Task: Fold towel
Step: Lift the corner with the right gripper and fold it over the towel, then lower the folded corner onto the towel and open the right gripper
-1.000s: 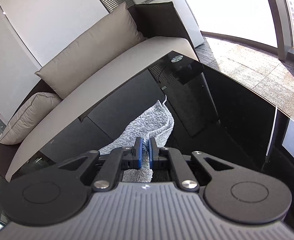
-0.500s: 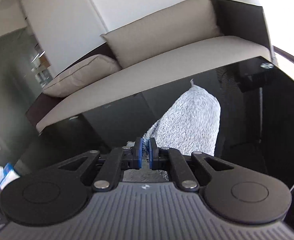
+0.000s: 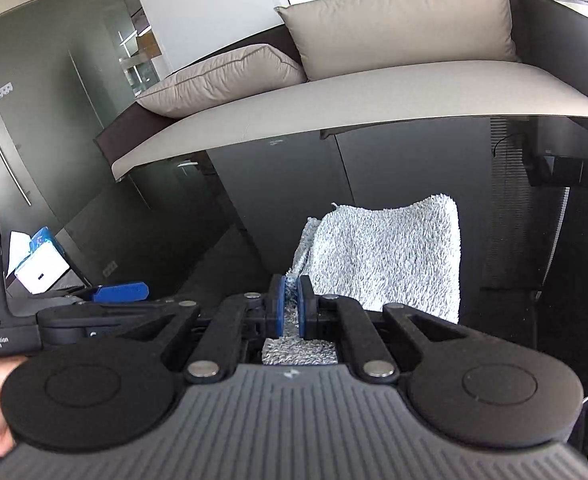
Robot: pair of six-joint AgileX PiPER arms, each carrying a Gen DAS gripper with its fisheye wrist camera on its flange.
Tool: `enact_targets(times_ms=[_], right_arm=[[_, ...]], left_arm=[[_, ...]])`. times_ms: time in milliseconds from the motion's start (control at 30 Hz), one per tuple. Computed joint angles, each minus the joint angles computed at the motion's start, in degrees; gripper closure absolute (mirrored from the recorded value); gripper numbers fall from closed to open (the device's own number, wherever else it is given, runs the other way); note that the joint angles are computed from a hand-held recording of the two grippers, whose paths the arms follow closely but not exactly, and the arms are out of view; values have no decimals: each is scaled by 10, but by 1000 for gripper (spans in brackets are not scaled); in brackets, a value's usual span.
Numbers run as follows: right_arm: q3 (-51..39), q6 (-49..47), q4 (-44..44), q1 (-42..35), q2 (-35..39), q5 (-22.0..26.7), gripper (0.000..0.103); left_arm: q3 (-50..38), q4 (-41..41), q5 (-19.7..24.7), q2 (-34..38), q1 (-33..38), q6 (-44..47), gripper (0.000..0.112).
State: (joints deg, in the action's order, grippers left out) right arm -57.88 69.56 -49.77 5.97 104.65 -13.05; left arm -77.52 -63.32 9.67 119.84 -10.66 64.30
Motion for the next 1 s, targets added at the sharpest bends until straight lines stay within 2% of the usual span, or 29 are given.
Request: enact_targets(times_ms=[67, 100, 200, 400, 467, 767, 900, 1000], right_arm=[[6, -58, 59, -3, -3, -13, 97], [9, -60, 57, -6, -6, -23, 97], [16, -42, 11, -9, -10, -54, 97], [5, 89, -162, -6, 4, -58, 97], [-2, 140, -216, -7, 12, -61, 97], [-8, 241, -356, -16, 24, -100, 97], [-6, 263, -379, -16, 25, -105, 96], [4, 243, -348, -26, 16, -113, 94]], left_arm=[[-3, 14, 0, 2, 0, -13, 10], [-7, 31, 1, 4, 0, -30, 10], [-13, 54, 3, 7, 1, -56, 10], [-17, 78, 1, 9, 3, -84, 10], [-22, 123, 3, 11, 3, -129, 10], [-38, 182, 16, 16, 4, -193, 10], [-41, 193, 19, 17, 5, -203, 10], [-40, 182, 18, 17, 6, -193, 10]])
